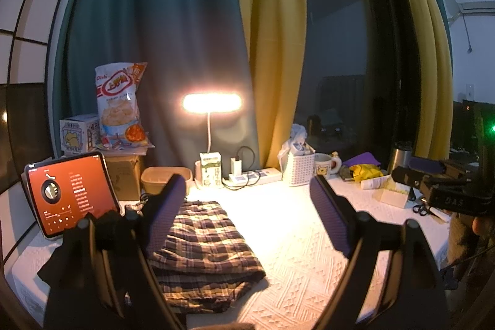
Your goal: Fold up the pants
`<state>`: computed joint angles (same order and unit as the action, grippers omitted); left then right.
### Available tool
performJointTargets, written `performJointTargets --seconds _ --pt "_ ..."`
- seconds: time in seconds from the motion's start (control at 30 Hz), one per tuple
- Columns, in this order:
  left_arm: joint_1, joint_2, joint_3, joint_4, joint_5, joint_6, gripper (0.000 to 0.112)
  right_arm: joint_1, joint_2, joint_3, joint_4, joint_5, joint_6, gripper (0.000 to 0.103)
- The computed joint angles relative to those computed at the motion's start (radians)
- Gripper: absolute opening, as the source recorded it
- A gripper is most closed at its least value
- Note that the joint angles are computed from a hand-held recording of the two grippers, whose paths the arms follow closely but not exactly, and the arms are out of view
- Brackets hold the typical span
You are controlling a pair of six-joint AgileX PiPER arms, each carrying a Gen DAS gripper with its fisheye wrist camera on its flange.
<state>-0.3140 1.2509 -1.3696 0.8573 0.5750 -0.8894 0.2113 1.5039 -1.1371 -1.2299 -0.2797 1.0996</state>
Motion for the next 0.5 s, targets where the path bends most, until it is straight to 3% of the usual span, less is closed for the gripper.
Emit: performJointTargets --seconds 0.5 --pt "-0.003 -0.002 0.002 0.001 0.003 0.0 0.083 0.004 0.0 0.006 0.022 0.0 -0.024 0.07"
